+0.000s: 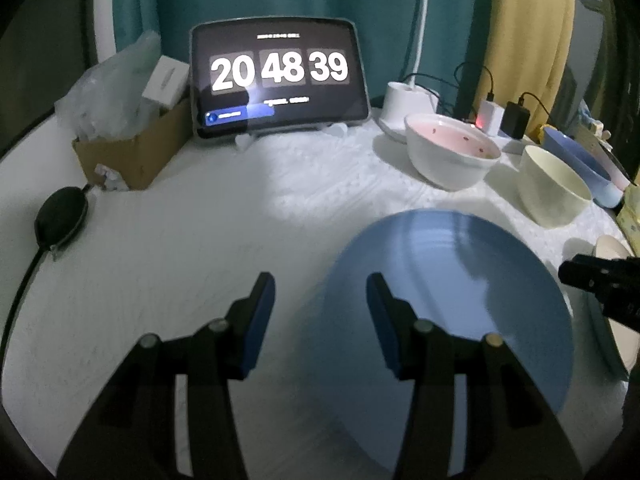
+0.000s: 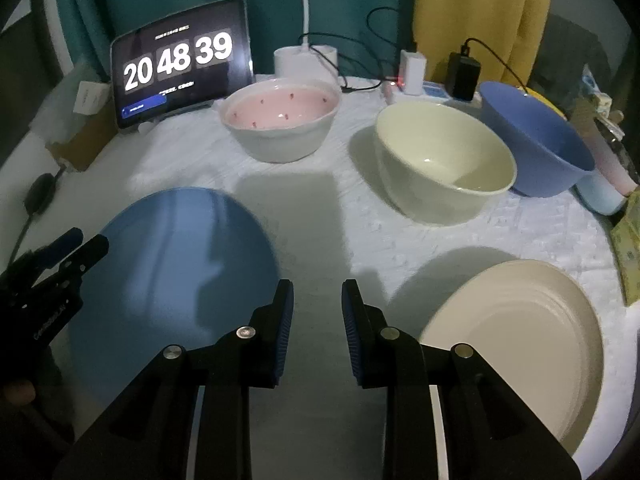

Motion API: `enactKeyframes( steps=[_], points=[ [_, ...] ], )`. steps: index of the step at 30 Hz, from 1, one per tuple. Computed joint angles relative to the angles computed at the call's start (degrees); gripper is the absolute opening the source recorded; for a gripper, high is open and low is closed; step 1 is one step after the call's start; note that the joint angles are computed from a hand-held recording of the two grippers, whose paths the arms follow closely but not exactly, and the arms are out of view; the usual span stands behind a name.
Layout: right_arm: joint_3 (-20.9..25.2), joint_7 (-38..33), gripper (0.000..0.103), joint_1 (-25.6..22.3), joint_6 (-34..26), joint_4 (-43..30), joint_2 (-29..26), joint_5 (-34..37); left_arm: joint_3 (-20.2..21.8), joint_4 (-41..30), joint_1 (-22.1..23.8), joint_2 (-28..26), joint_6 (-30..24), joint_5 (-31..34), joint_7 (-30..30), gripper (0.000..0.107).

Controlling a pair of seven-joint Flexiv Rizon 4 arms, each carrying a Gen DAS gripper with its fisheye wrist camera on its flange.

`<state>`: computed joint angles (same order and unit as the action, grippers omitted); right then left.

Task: Organize plates and bowls

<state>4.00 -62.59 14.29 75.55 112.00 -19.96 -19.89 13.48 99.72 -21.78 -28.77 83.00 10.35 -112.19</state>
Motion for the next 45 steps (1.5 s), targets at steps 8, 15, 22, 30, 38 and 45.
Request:
enactKeyframes(
  steps=[8, 15, 22, 30, 38, 45],
  points=[
    [1.44, -1.48, 0.027, -0.05, -0.65, -0.87, -1.24, 2.08, -5.24, 2.16, 4.27, 0.95, -1.57, -3.34, 4.64, 0.049],
    [2.19, -2.74, 0.027, 0.05, -0.87, -1.32, -2.24, 4.01, -7.88, 1.77, 5.79, 0.65, -5.19, -6.25, 8.8, 0.049],
    [2.93, -3.79, 0.027, -0.4, -0.68, -1.63, -2.98, 5.57, -7.87, 1.54, 5.65, 0.42, -5.4, -6.58, 9.47, 0.049],
    [3.34, -5.23, 0.026, -0.48, 1.01, -1.18, -3.39, 7.05, -10.25, 2.49, 7.22, 0.56, -4.36, -8.75, 12.9, 0.046],
    [3.7, -6.23, 0.026, -0.48, 1.68, -0.8, -3.33, 7.79, -10.62, 3.1, 6.88, 0.71, -3.69, -10.39, 14.89, 0.037],
    [3.51, -6.44, 0.026, -0.39, 2.01, -0.43, -3.07, 7.79, -12.63, 4.08, 8.35, 1.09, -3.5, -13.0, 17.05, 0.037]
  ],
)
